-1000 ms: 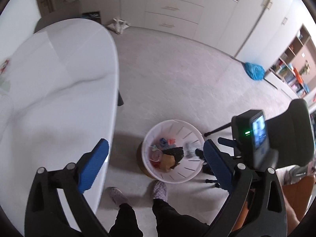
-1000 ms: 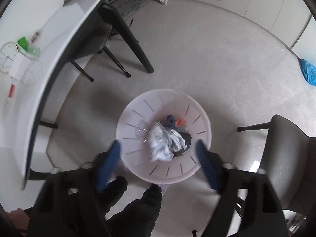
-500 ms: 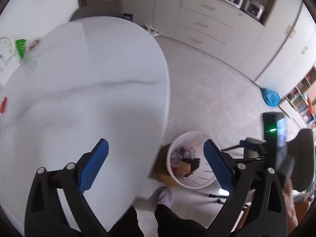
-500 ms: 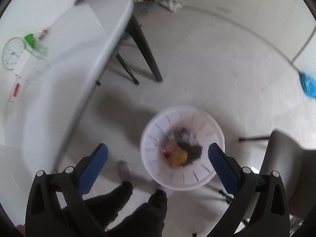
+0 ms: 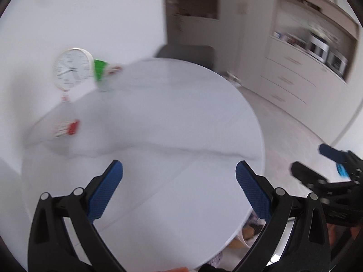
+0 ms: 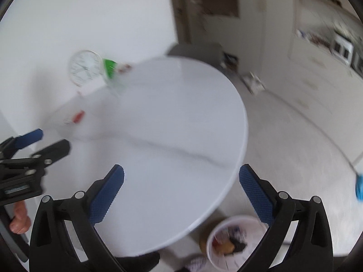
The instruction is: Collect trash
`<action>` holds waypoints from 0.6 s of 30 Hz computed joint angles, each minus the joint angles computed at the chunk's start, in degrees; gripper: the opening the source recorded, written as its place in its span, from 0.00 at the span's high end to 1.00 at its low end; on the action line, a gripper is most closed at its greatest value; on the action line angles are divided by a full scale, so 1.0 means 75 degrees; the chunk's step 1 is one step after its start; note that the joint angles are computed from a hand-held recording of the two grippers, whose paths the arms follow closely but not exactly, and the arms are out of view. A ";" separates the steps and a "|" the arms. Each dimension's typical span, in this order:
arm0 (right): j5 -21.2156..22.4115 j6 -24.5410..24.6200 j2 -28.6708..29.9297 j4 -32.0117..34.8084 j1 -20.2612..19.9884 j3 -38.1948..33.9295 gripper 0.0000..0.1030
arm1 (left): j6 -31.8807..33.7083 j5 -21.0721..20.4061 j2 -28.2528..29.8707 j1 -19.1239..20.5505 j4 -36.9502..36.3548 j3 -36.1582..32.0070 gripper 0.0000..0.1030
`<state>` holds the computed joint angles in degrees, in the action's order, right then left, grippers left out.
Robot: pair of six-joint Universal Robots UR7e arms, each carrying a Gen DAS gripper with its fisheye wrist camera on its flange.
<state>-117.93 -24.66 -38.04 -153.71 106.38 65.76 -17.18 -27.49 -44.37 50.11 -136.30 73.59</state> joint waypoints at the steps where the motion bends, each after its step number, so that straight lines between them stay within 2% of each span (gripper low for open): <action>1: 0.0077 -0.0112 0.0051 0.0012 0.0082 -0.0124 0.02 | -0.0153 0.0148 -0.0093 -0.0002 0.0059 -0.0010 0.07; 5: 0.0493 -0.0632 0.0224 0.0014 0.0390 -0.0610 0.02 | -0.0303 0.0587 -0.0413 -0.0018 -0.0275 0.0155 0.07; 8: 0.0761 -0.0863 0.0314 -0.0029 0.0523 -0.0800 0.02 | -0.0450 0.0754 -0.0471 0.0022 -0.0166 0.0080 0.07; 12: 0.0877 -0.1047 0.0560 0.0006 0.0648 -0.1171 0.02 | -0.0635 0.0753 -0.0623 0.0062 -0.0181 0.0215 0.07; 18: 0.0865 -0.0975 0.0689 0.0217 0.0681 -0.1395 0.02 | -0.0313 0.0699 -0.0504 0.0165 -0.0289 0.0012 0.07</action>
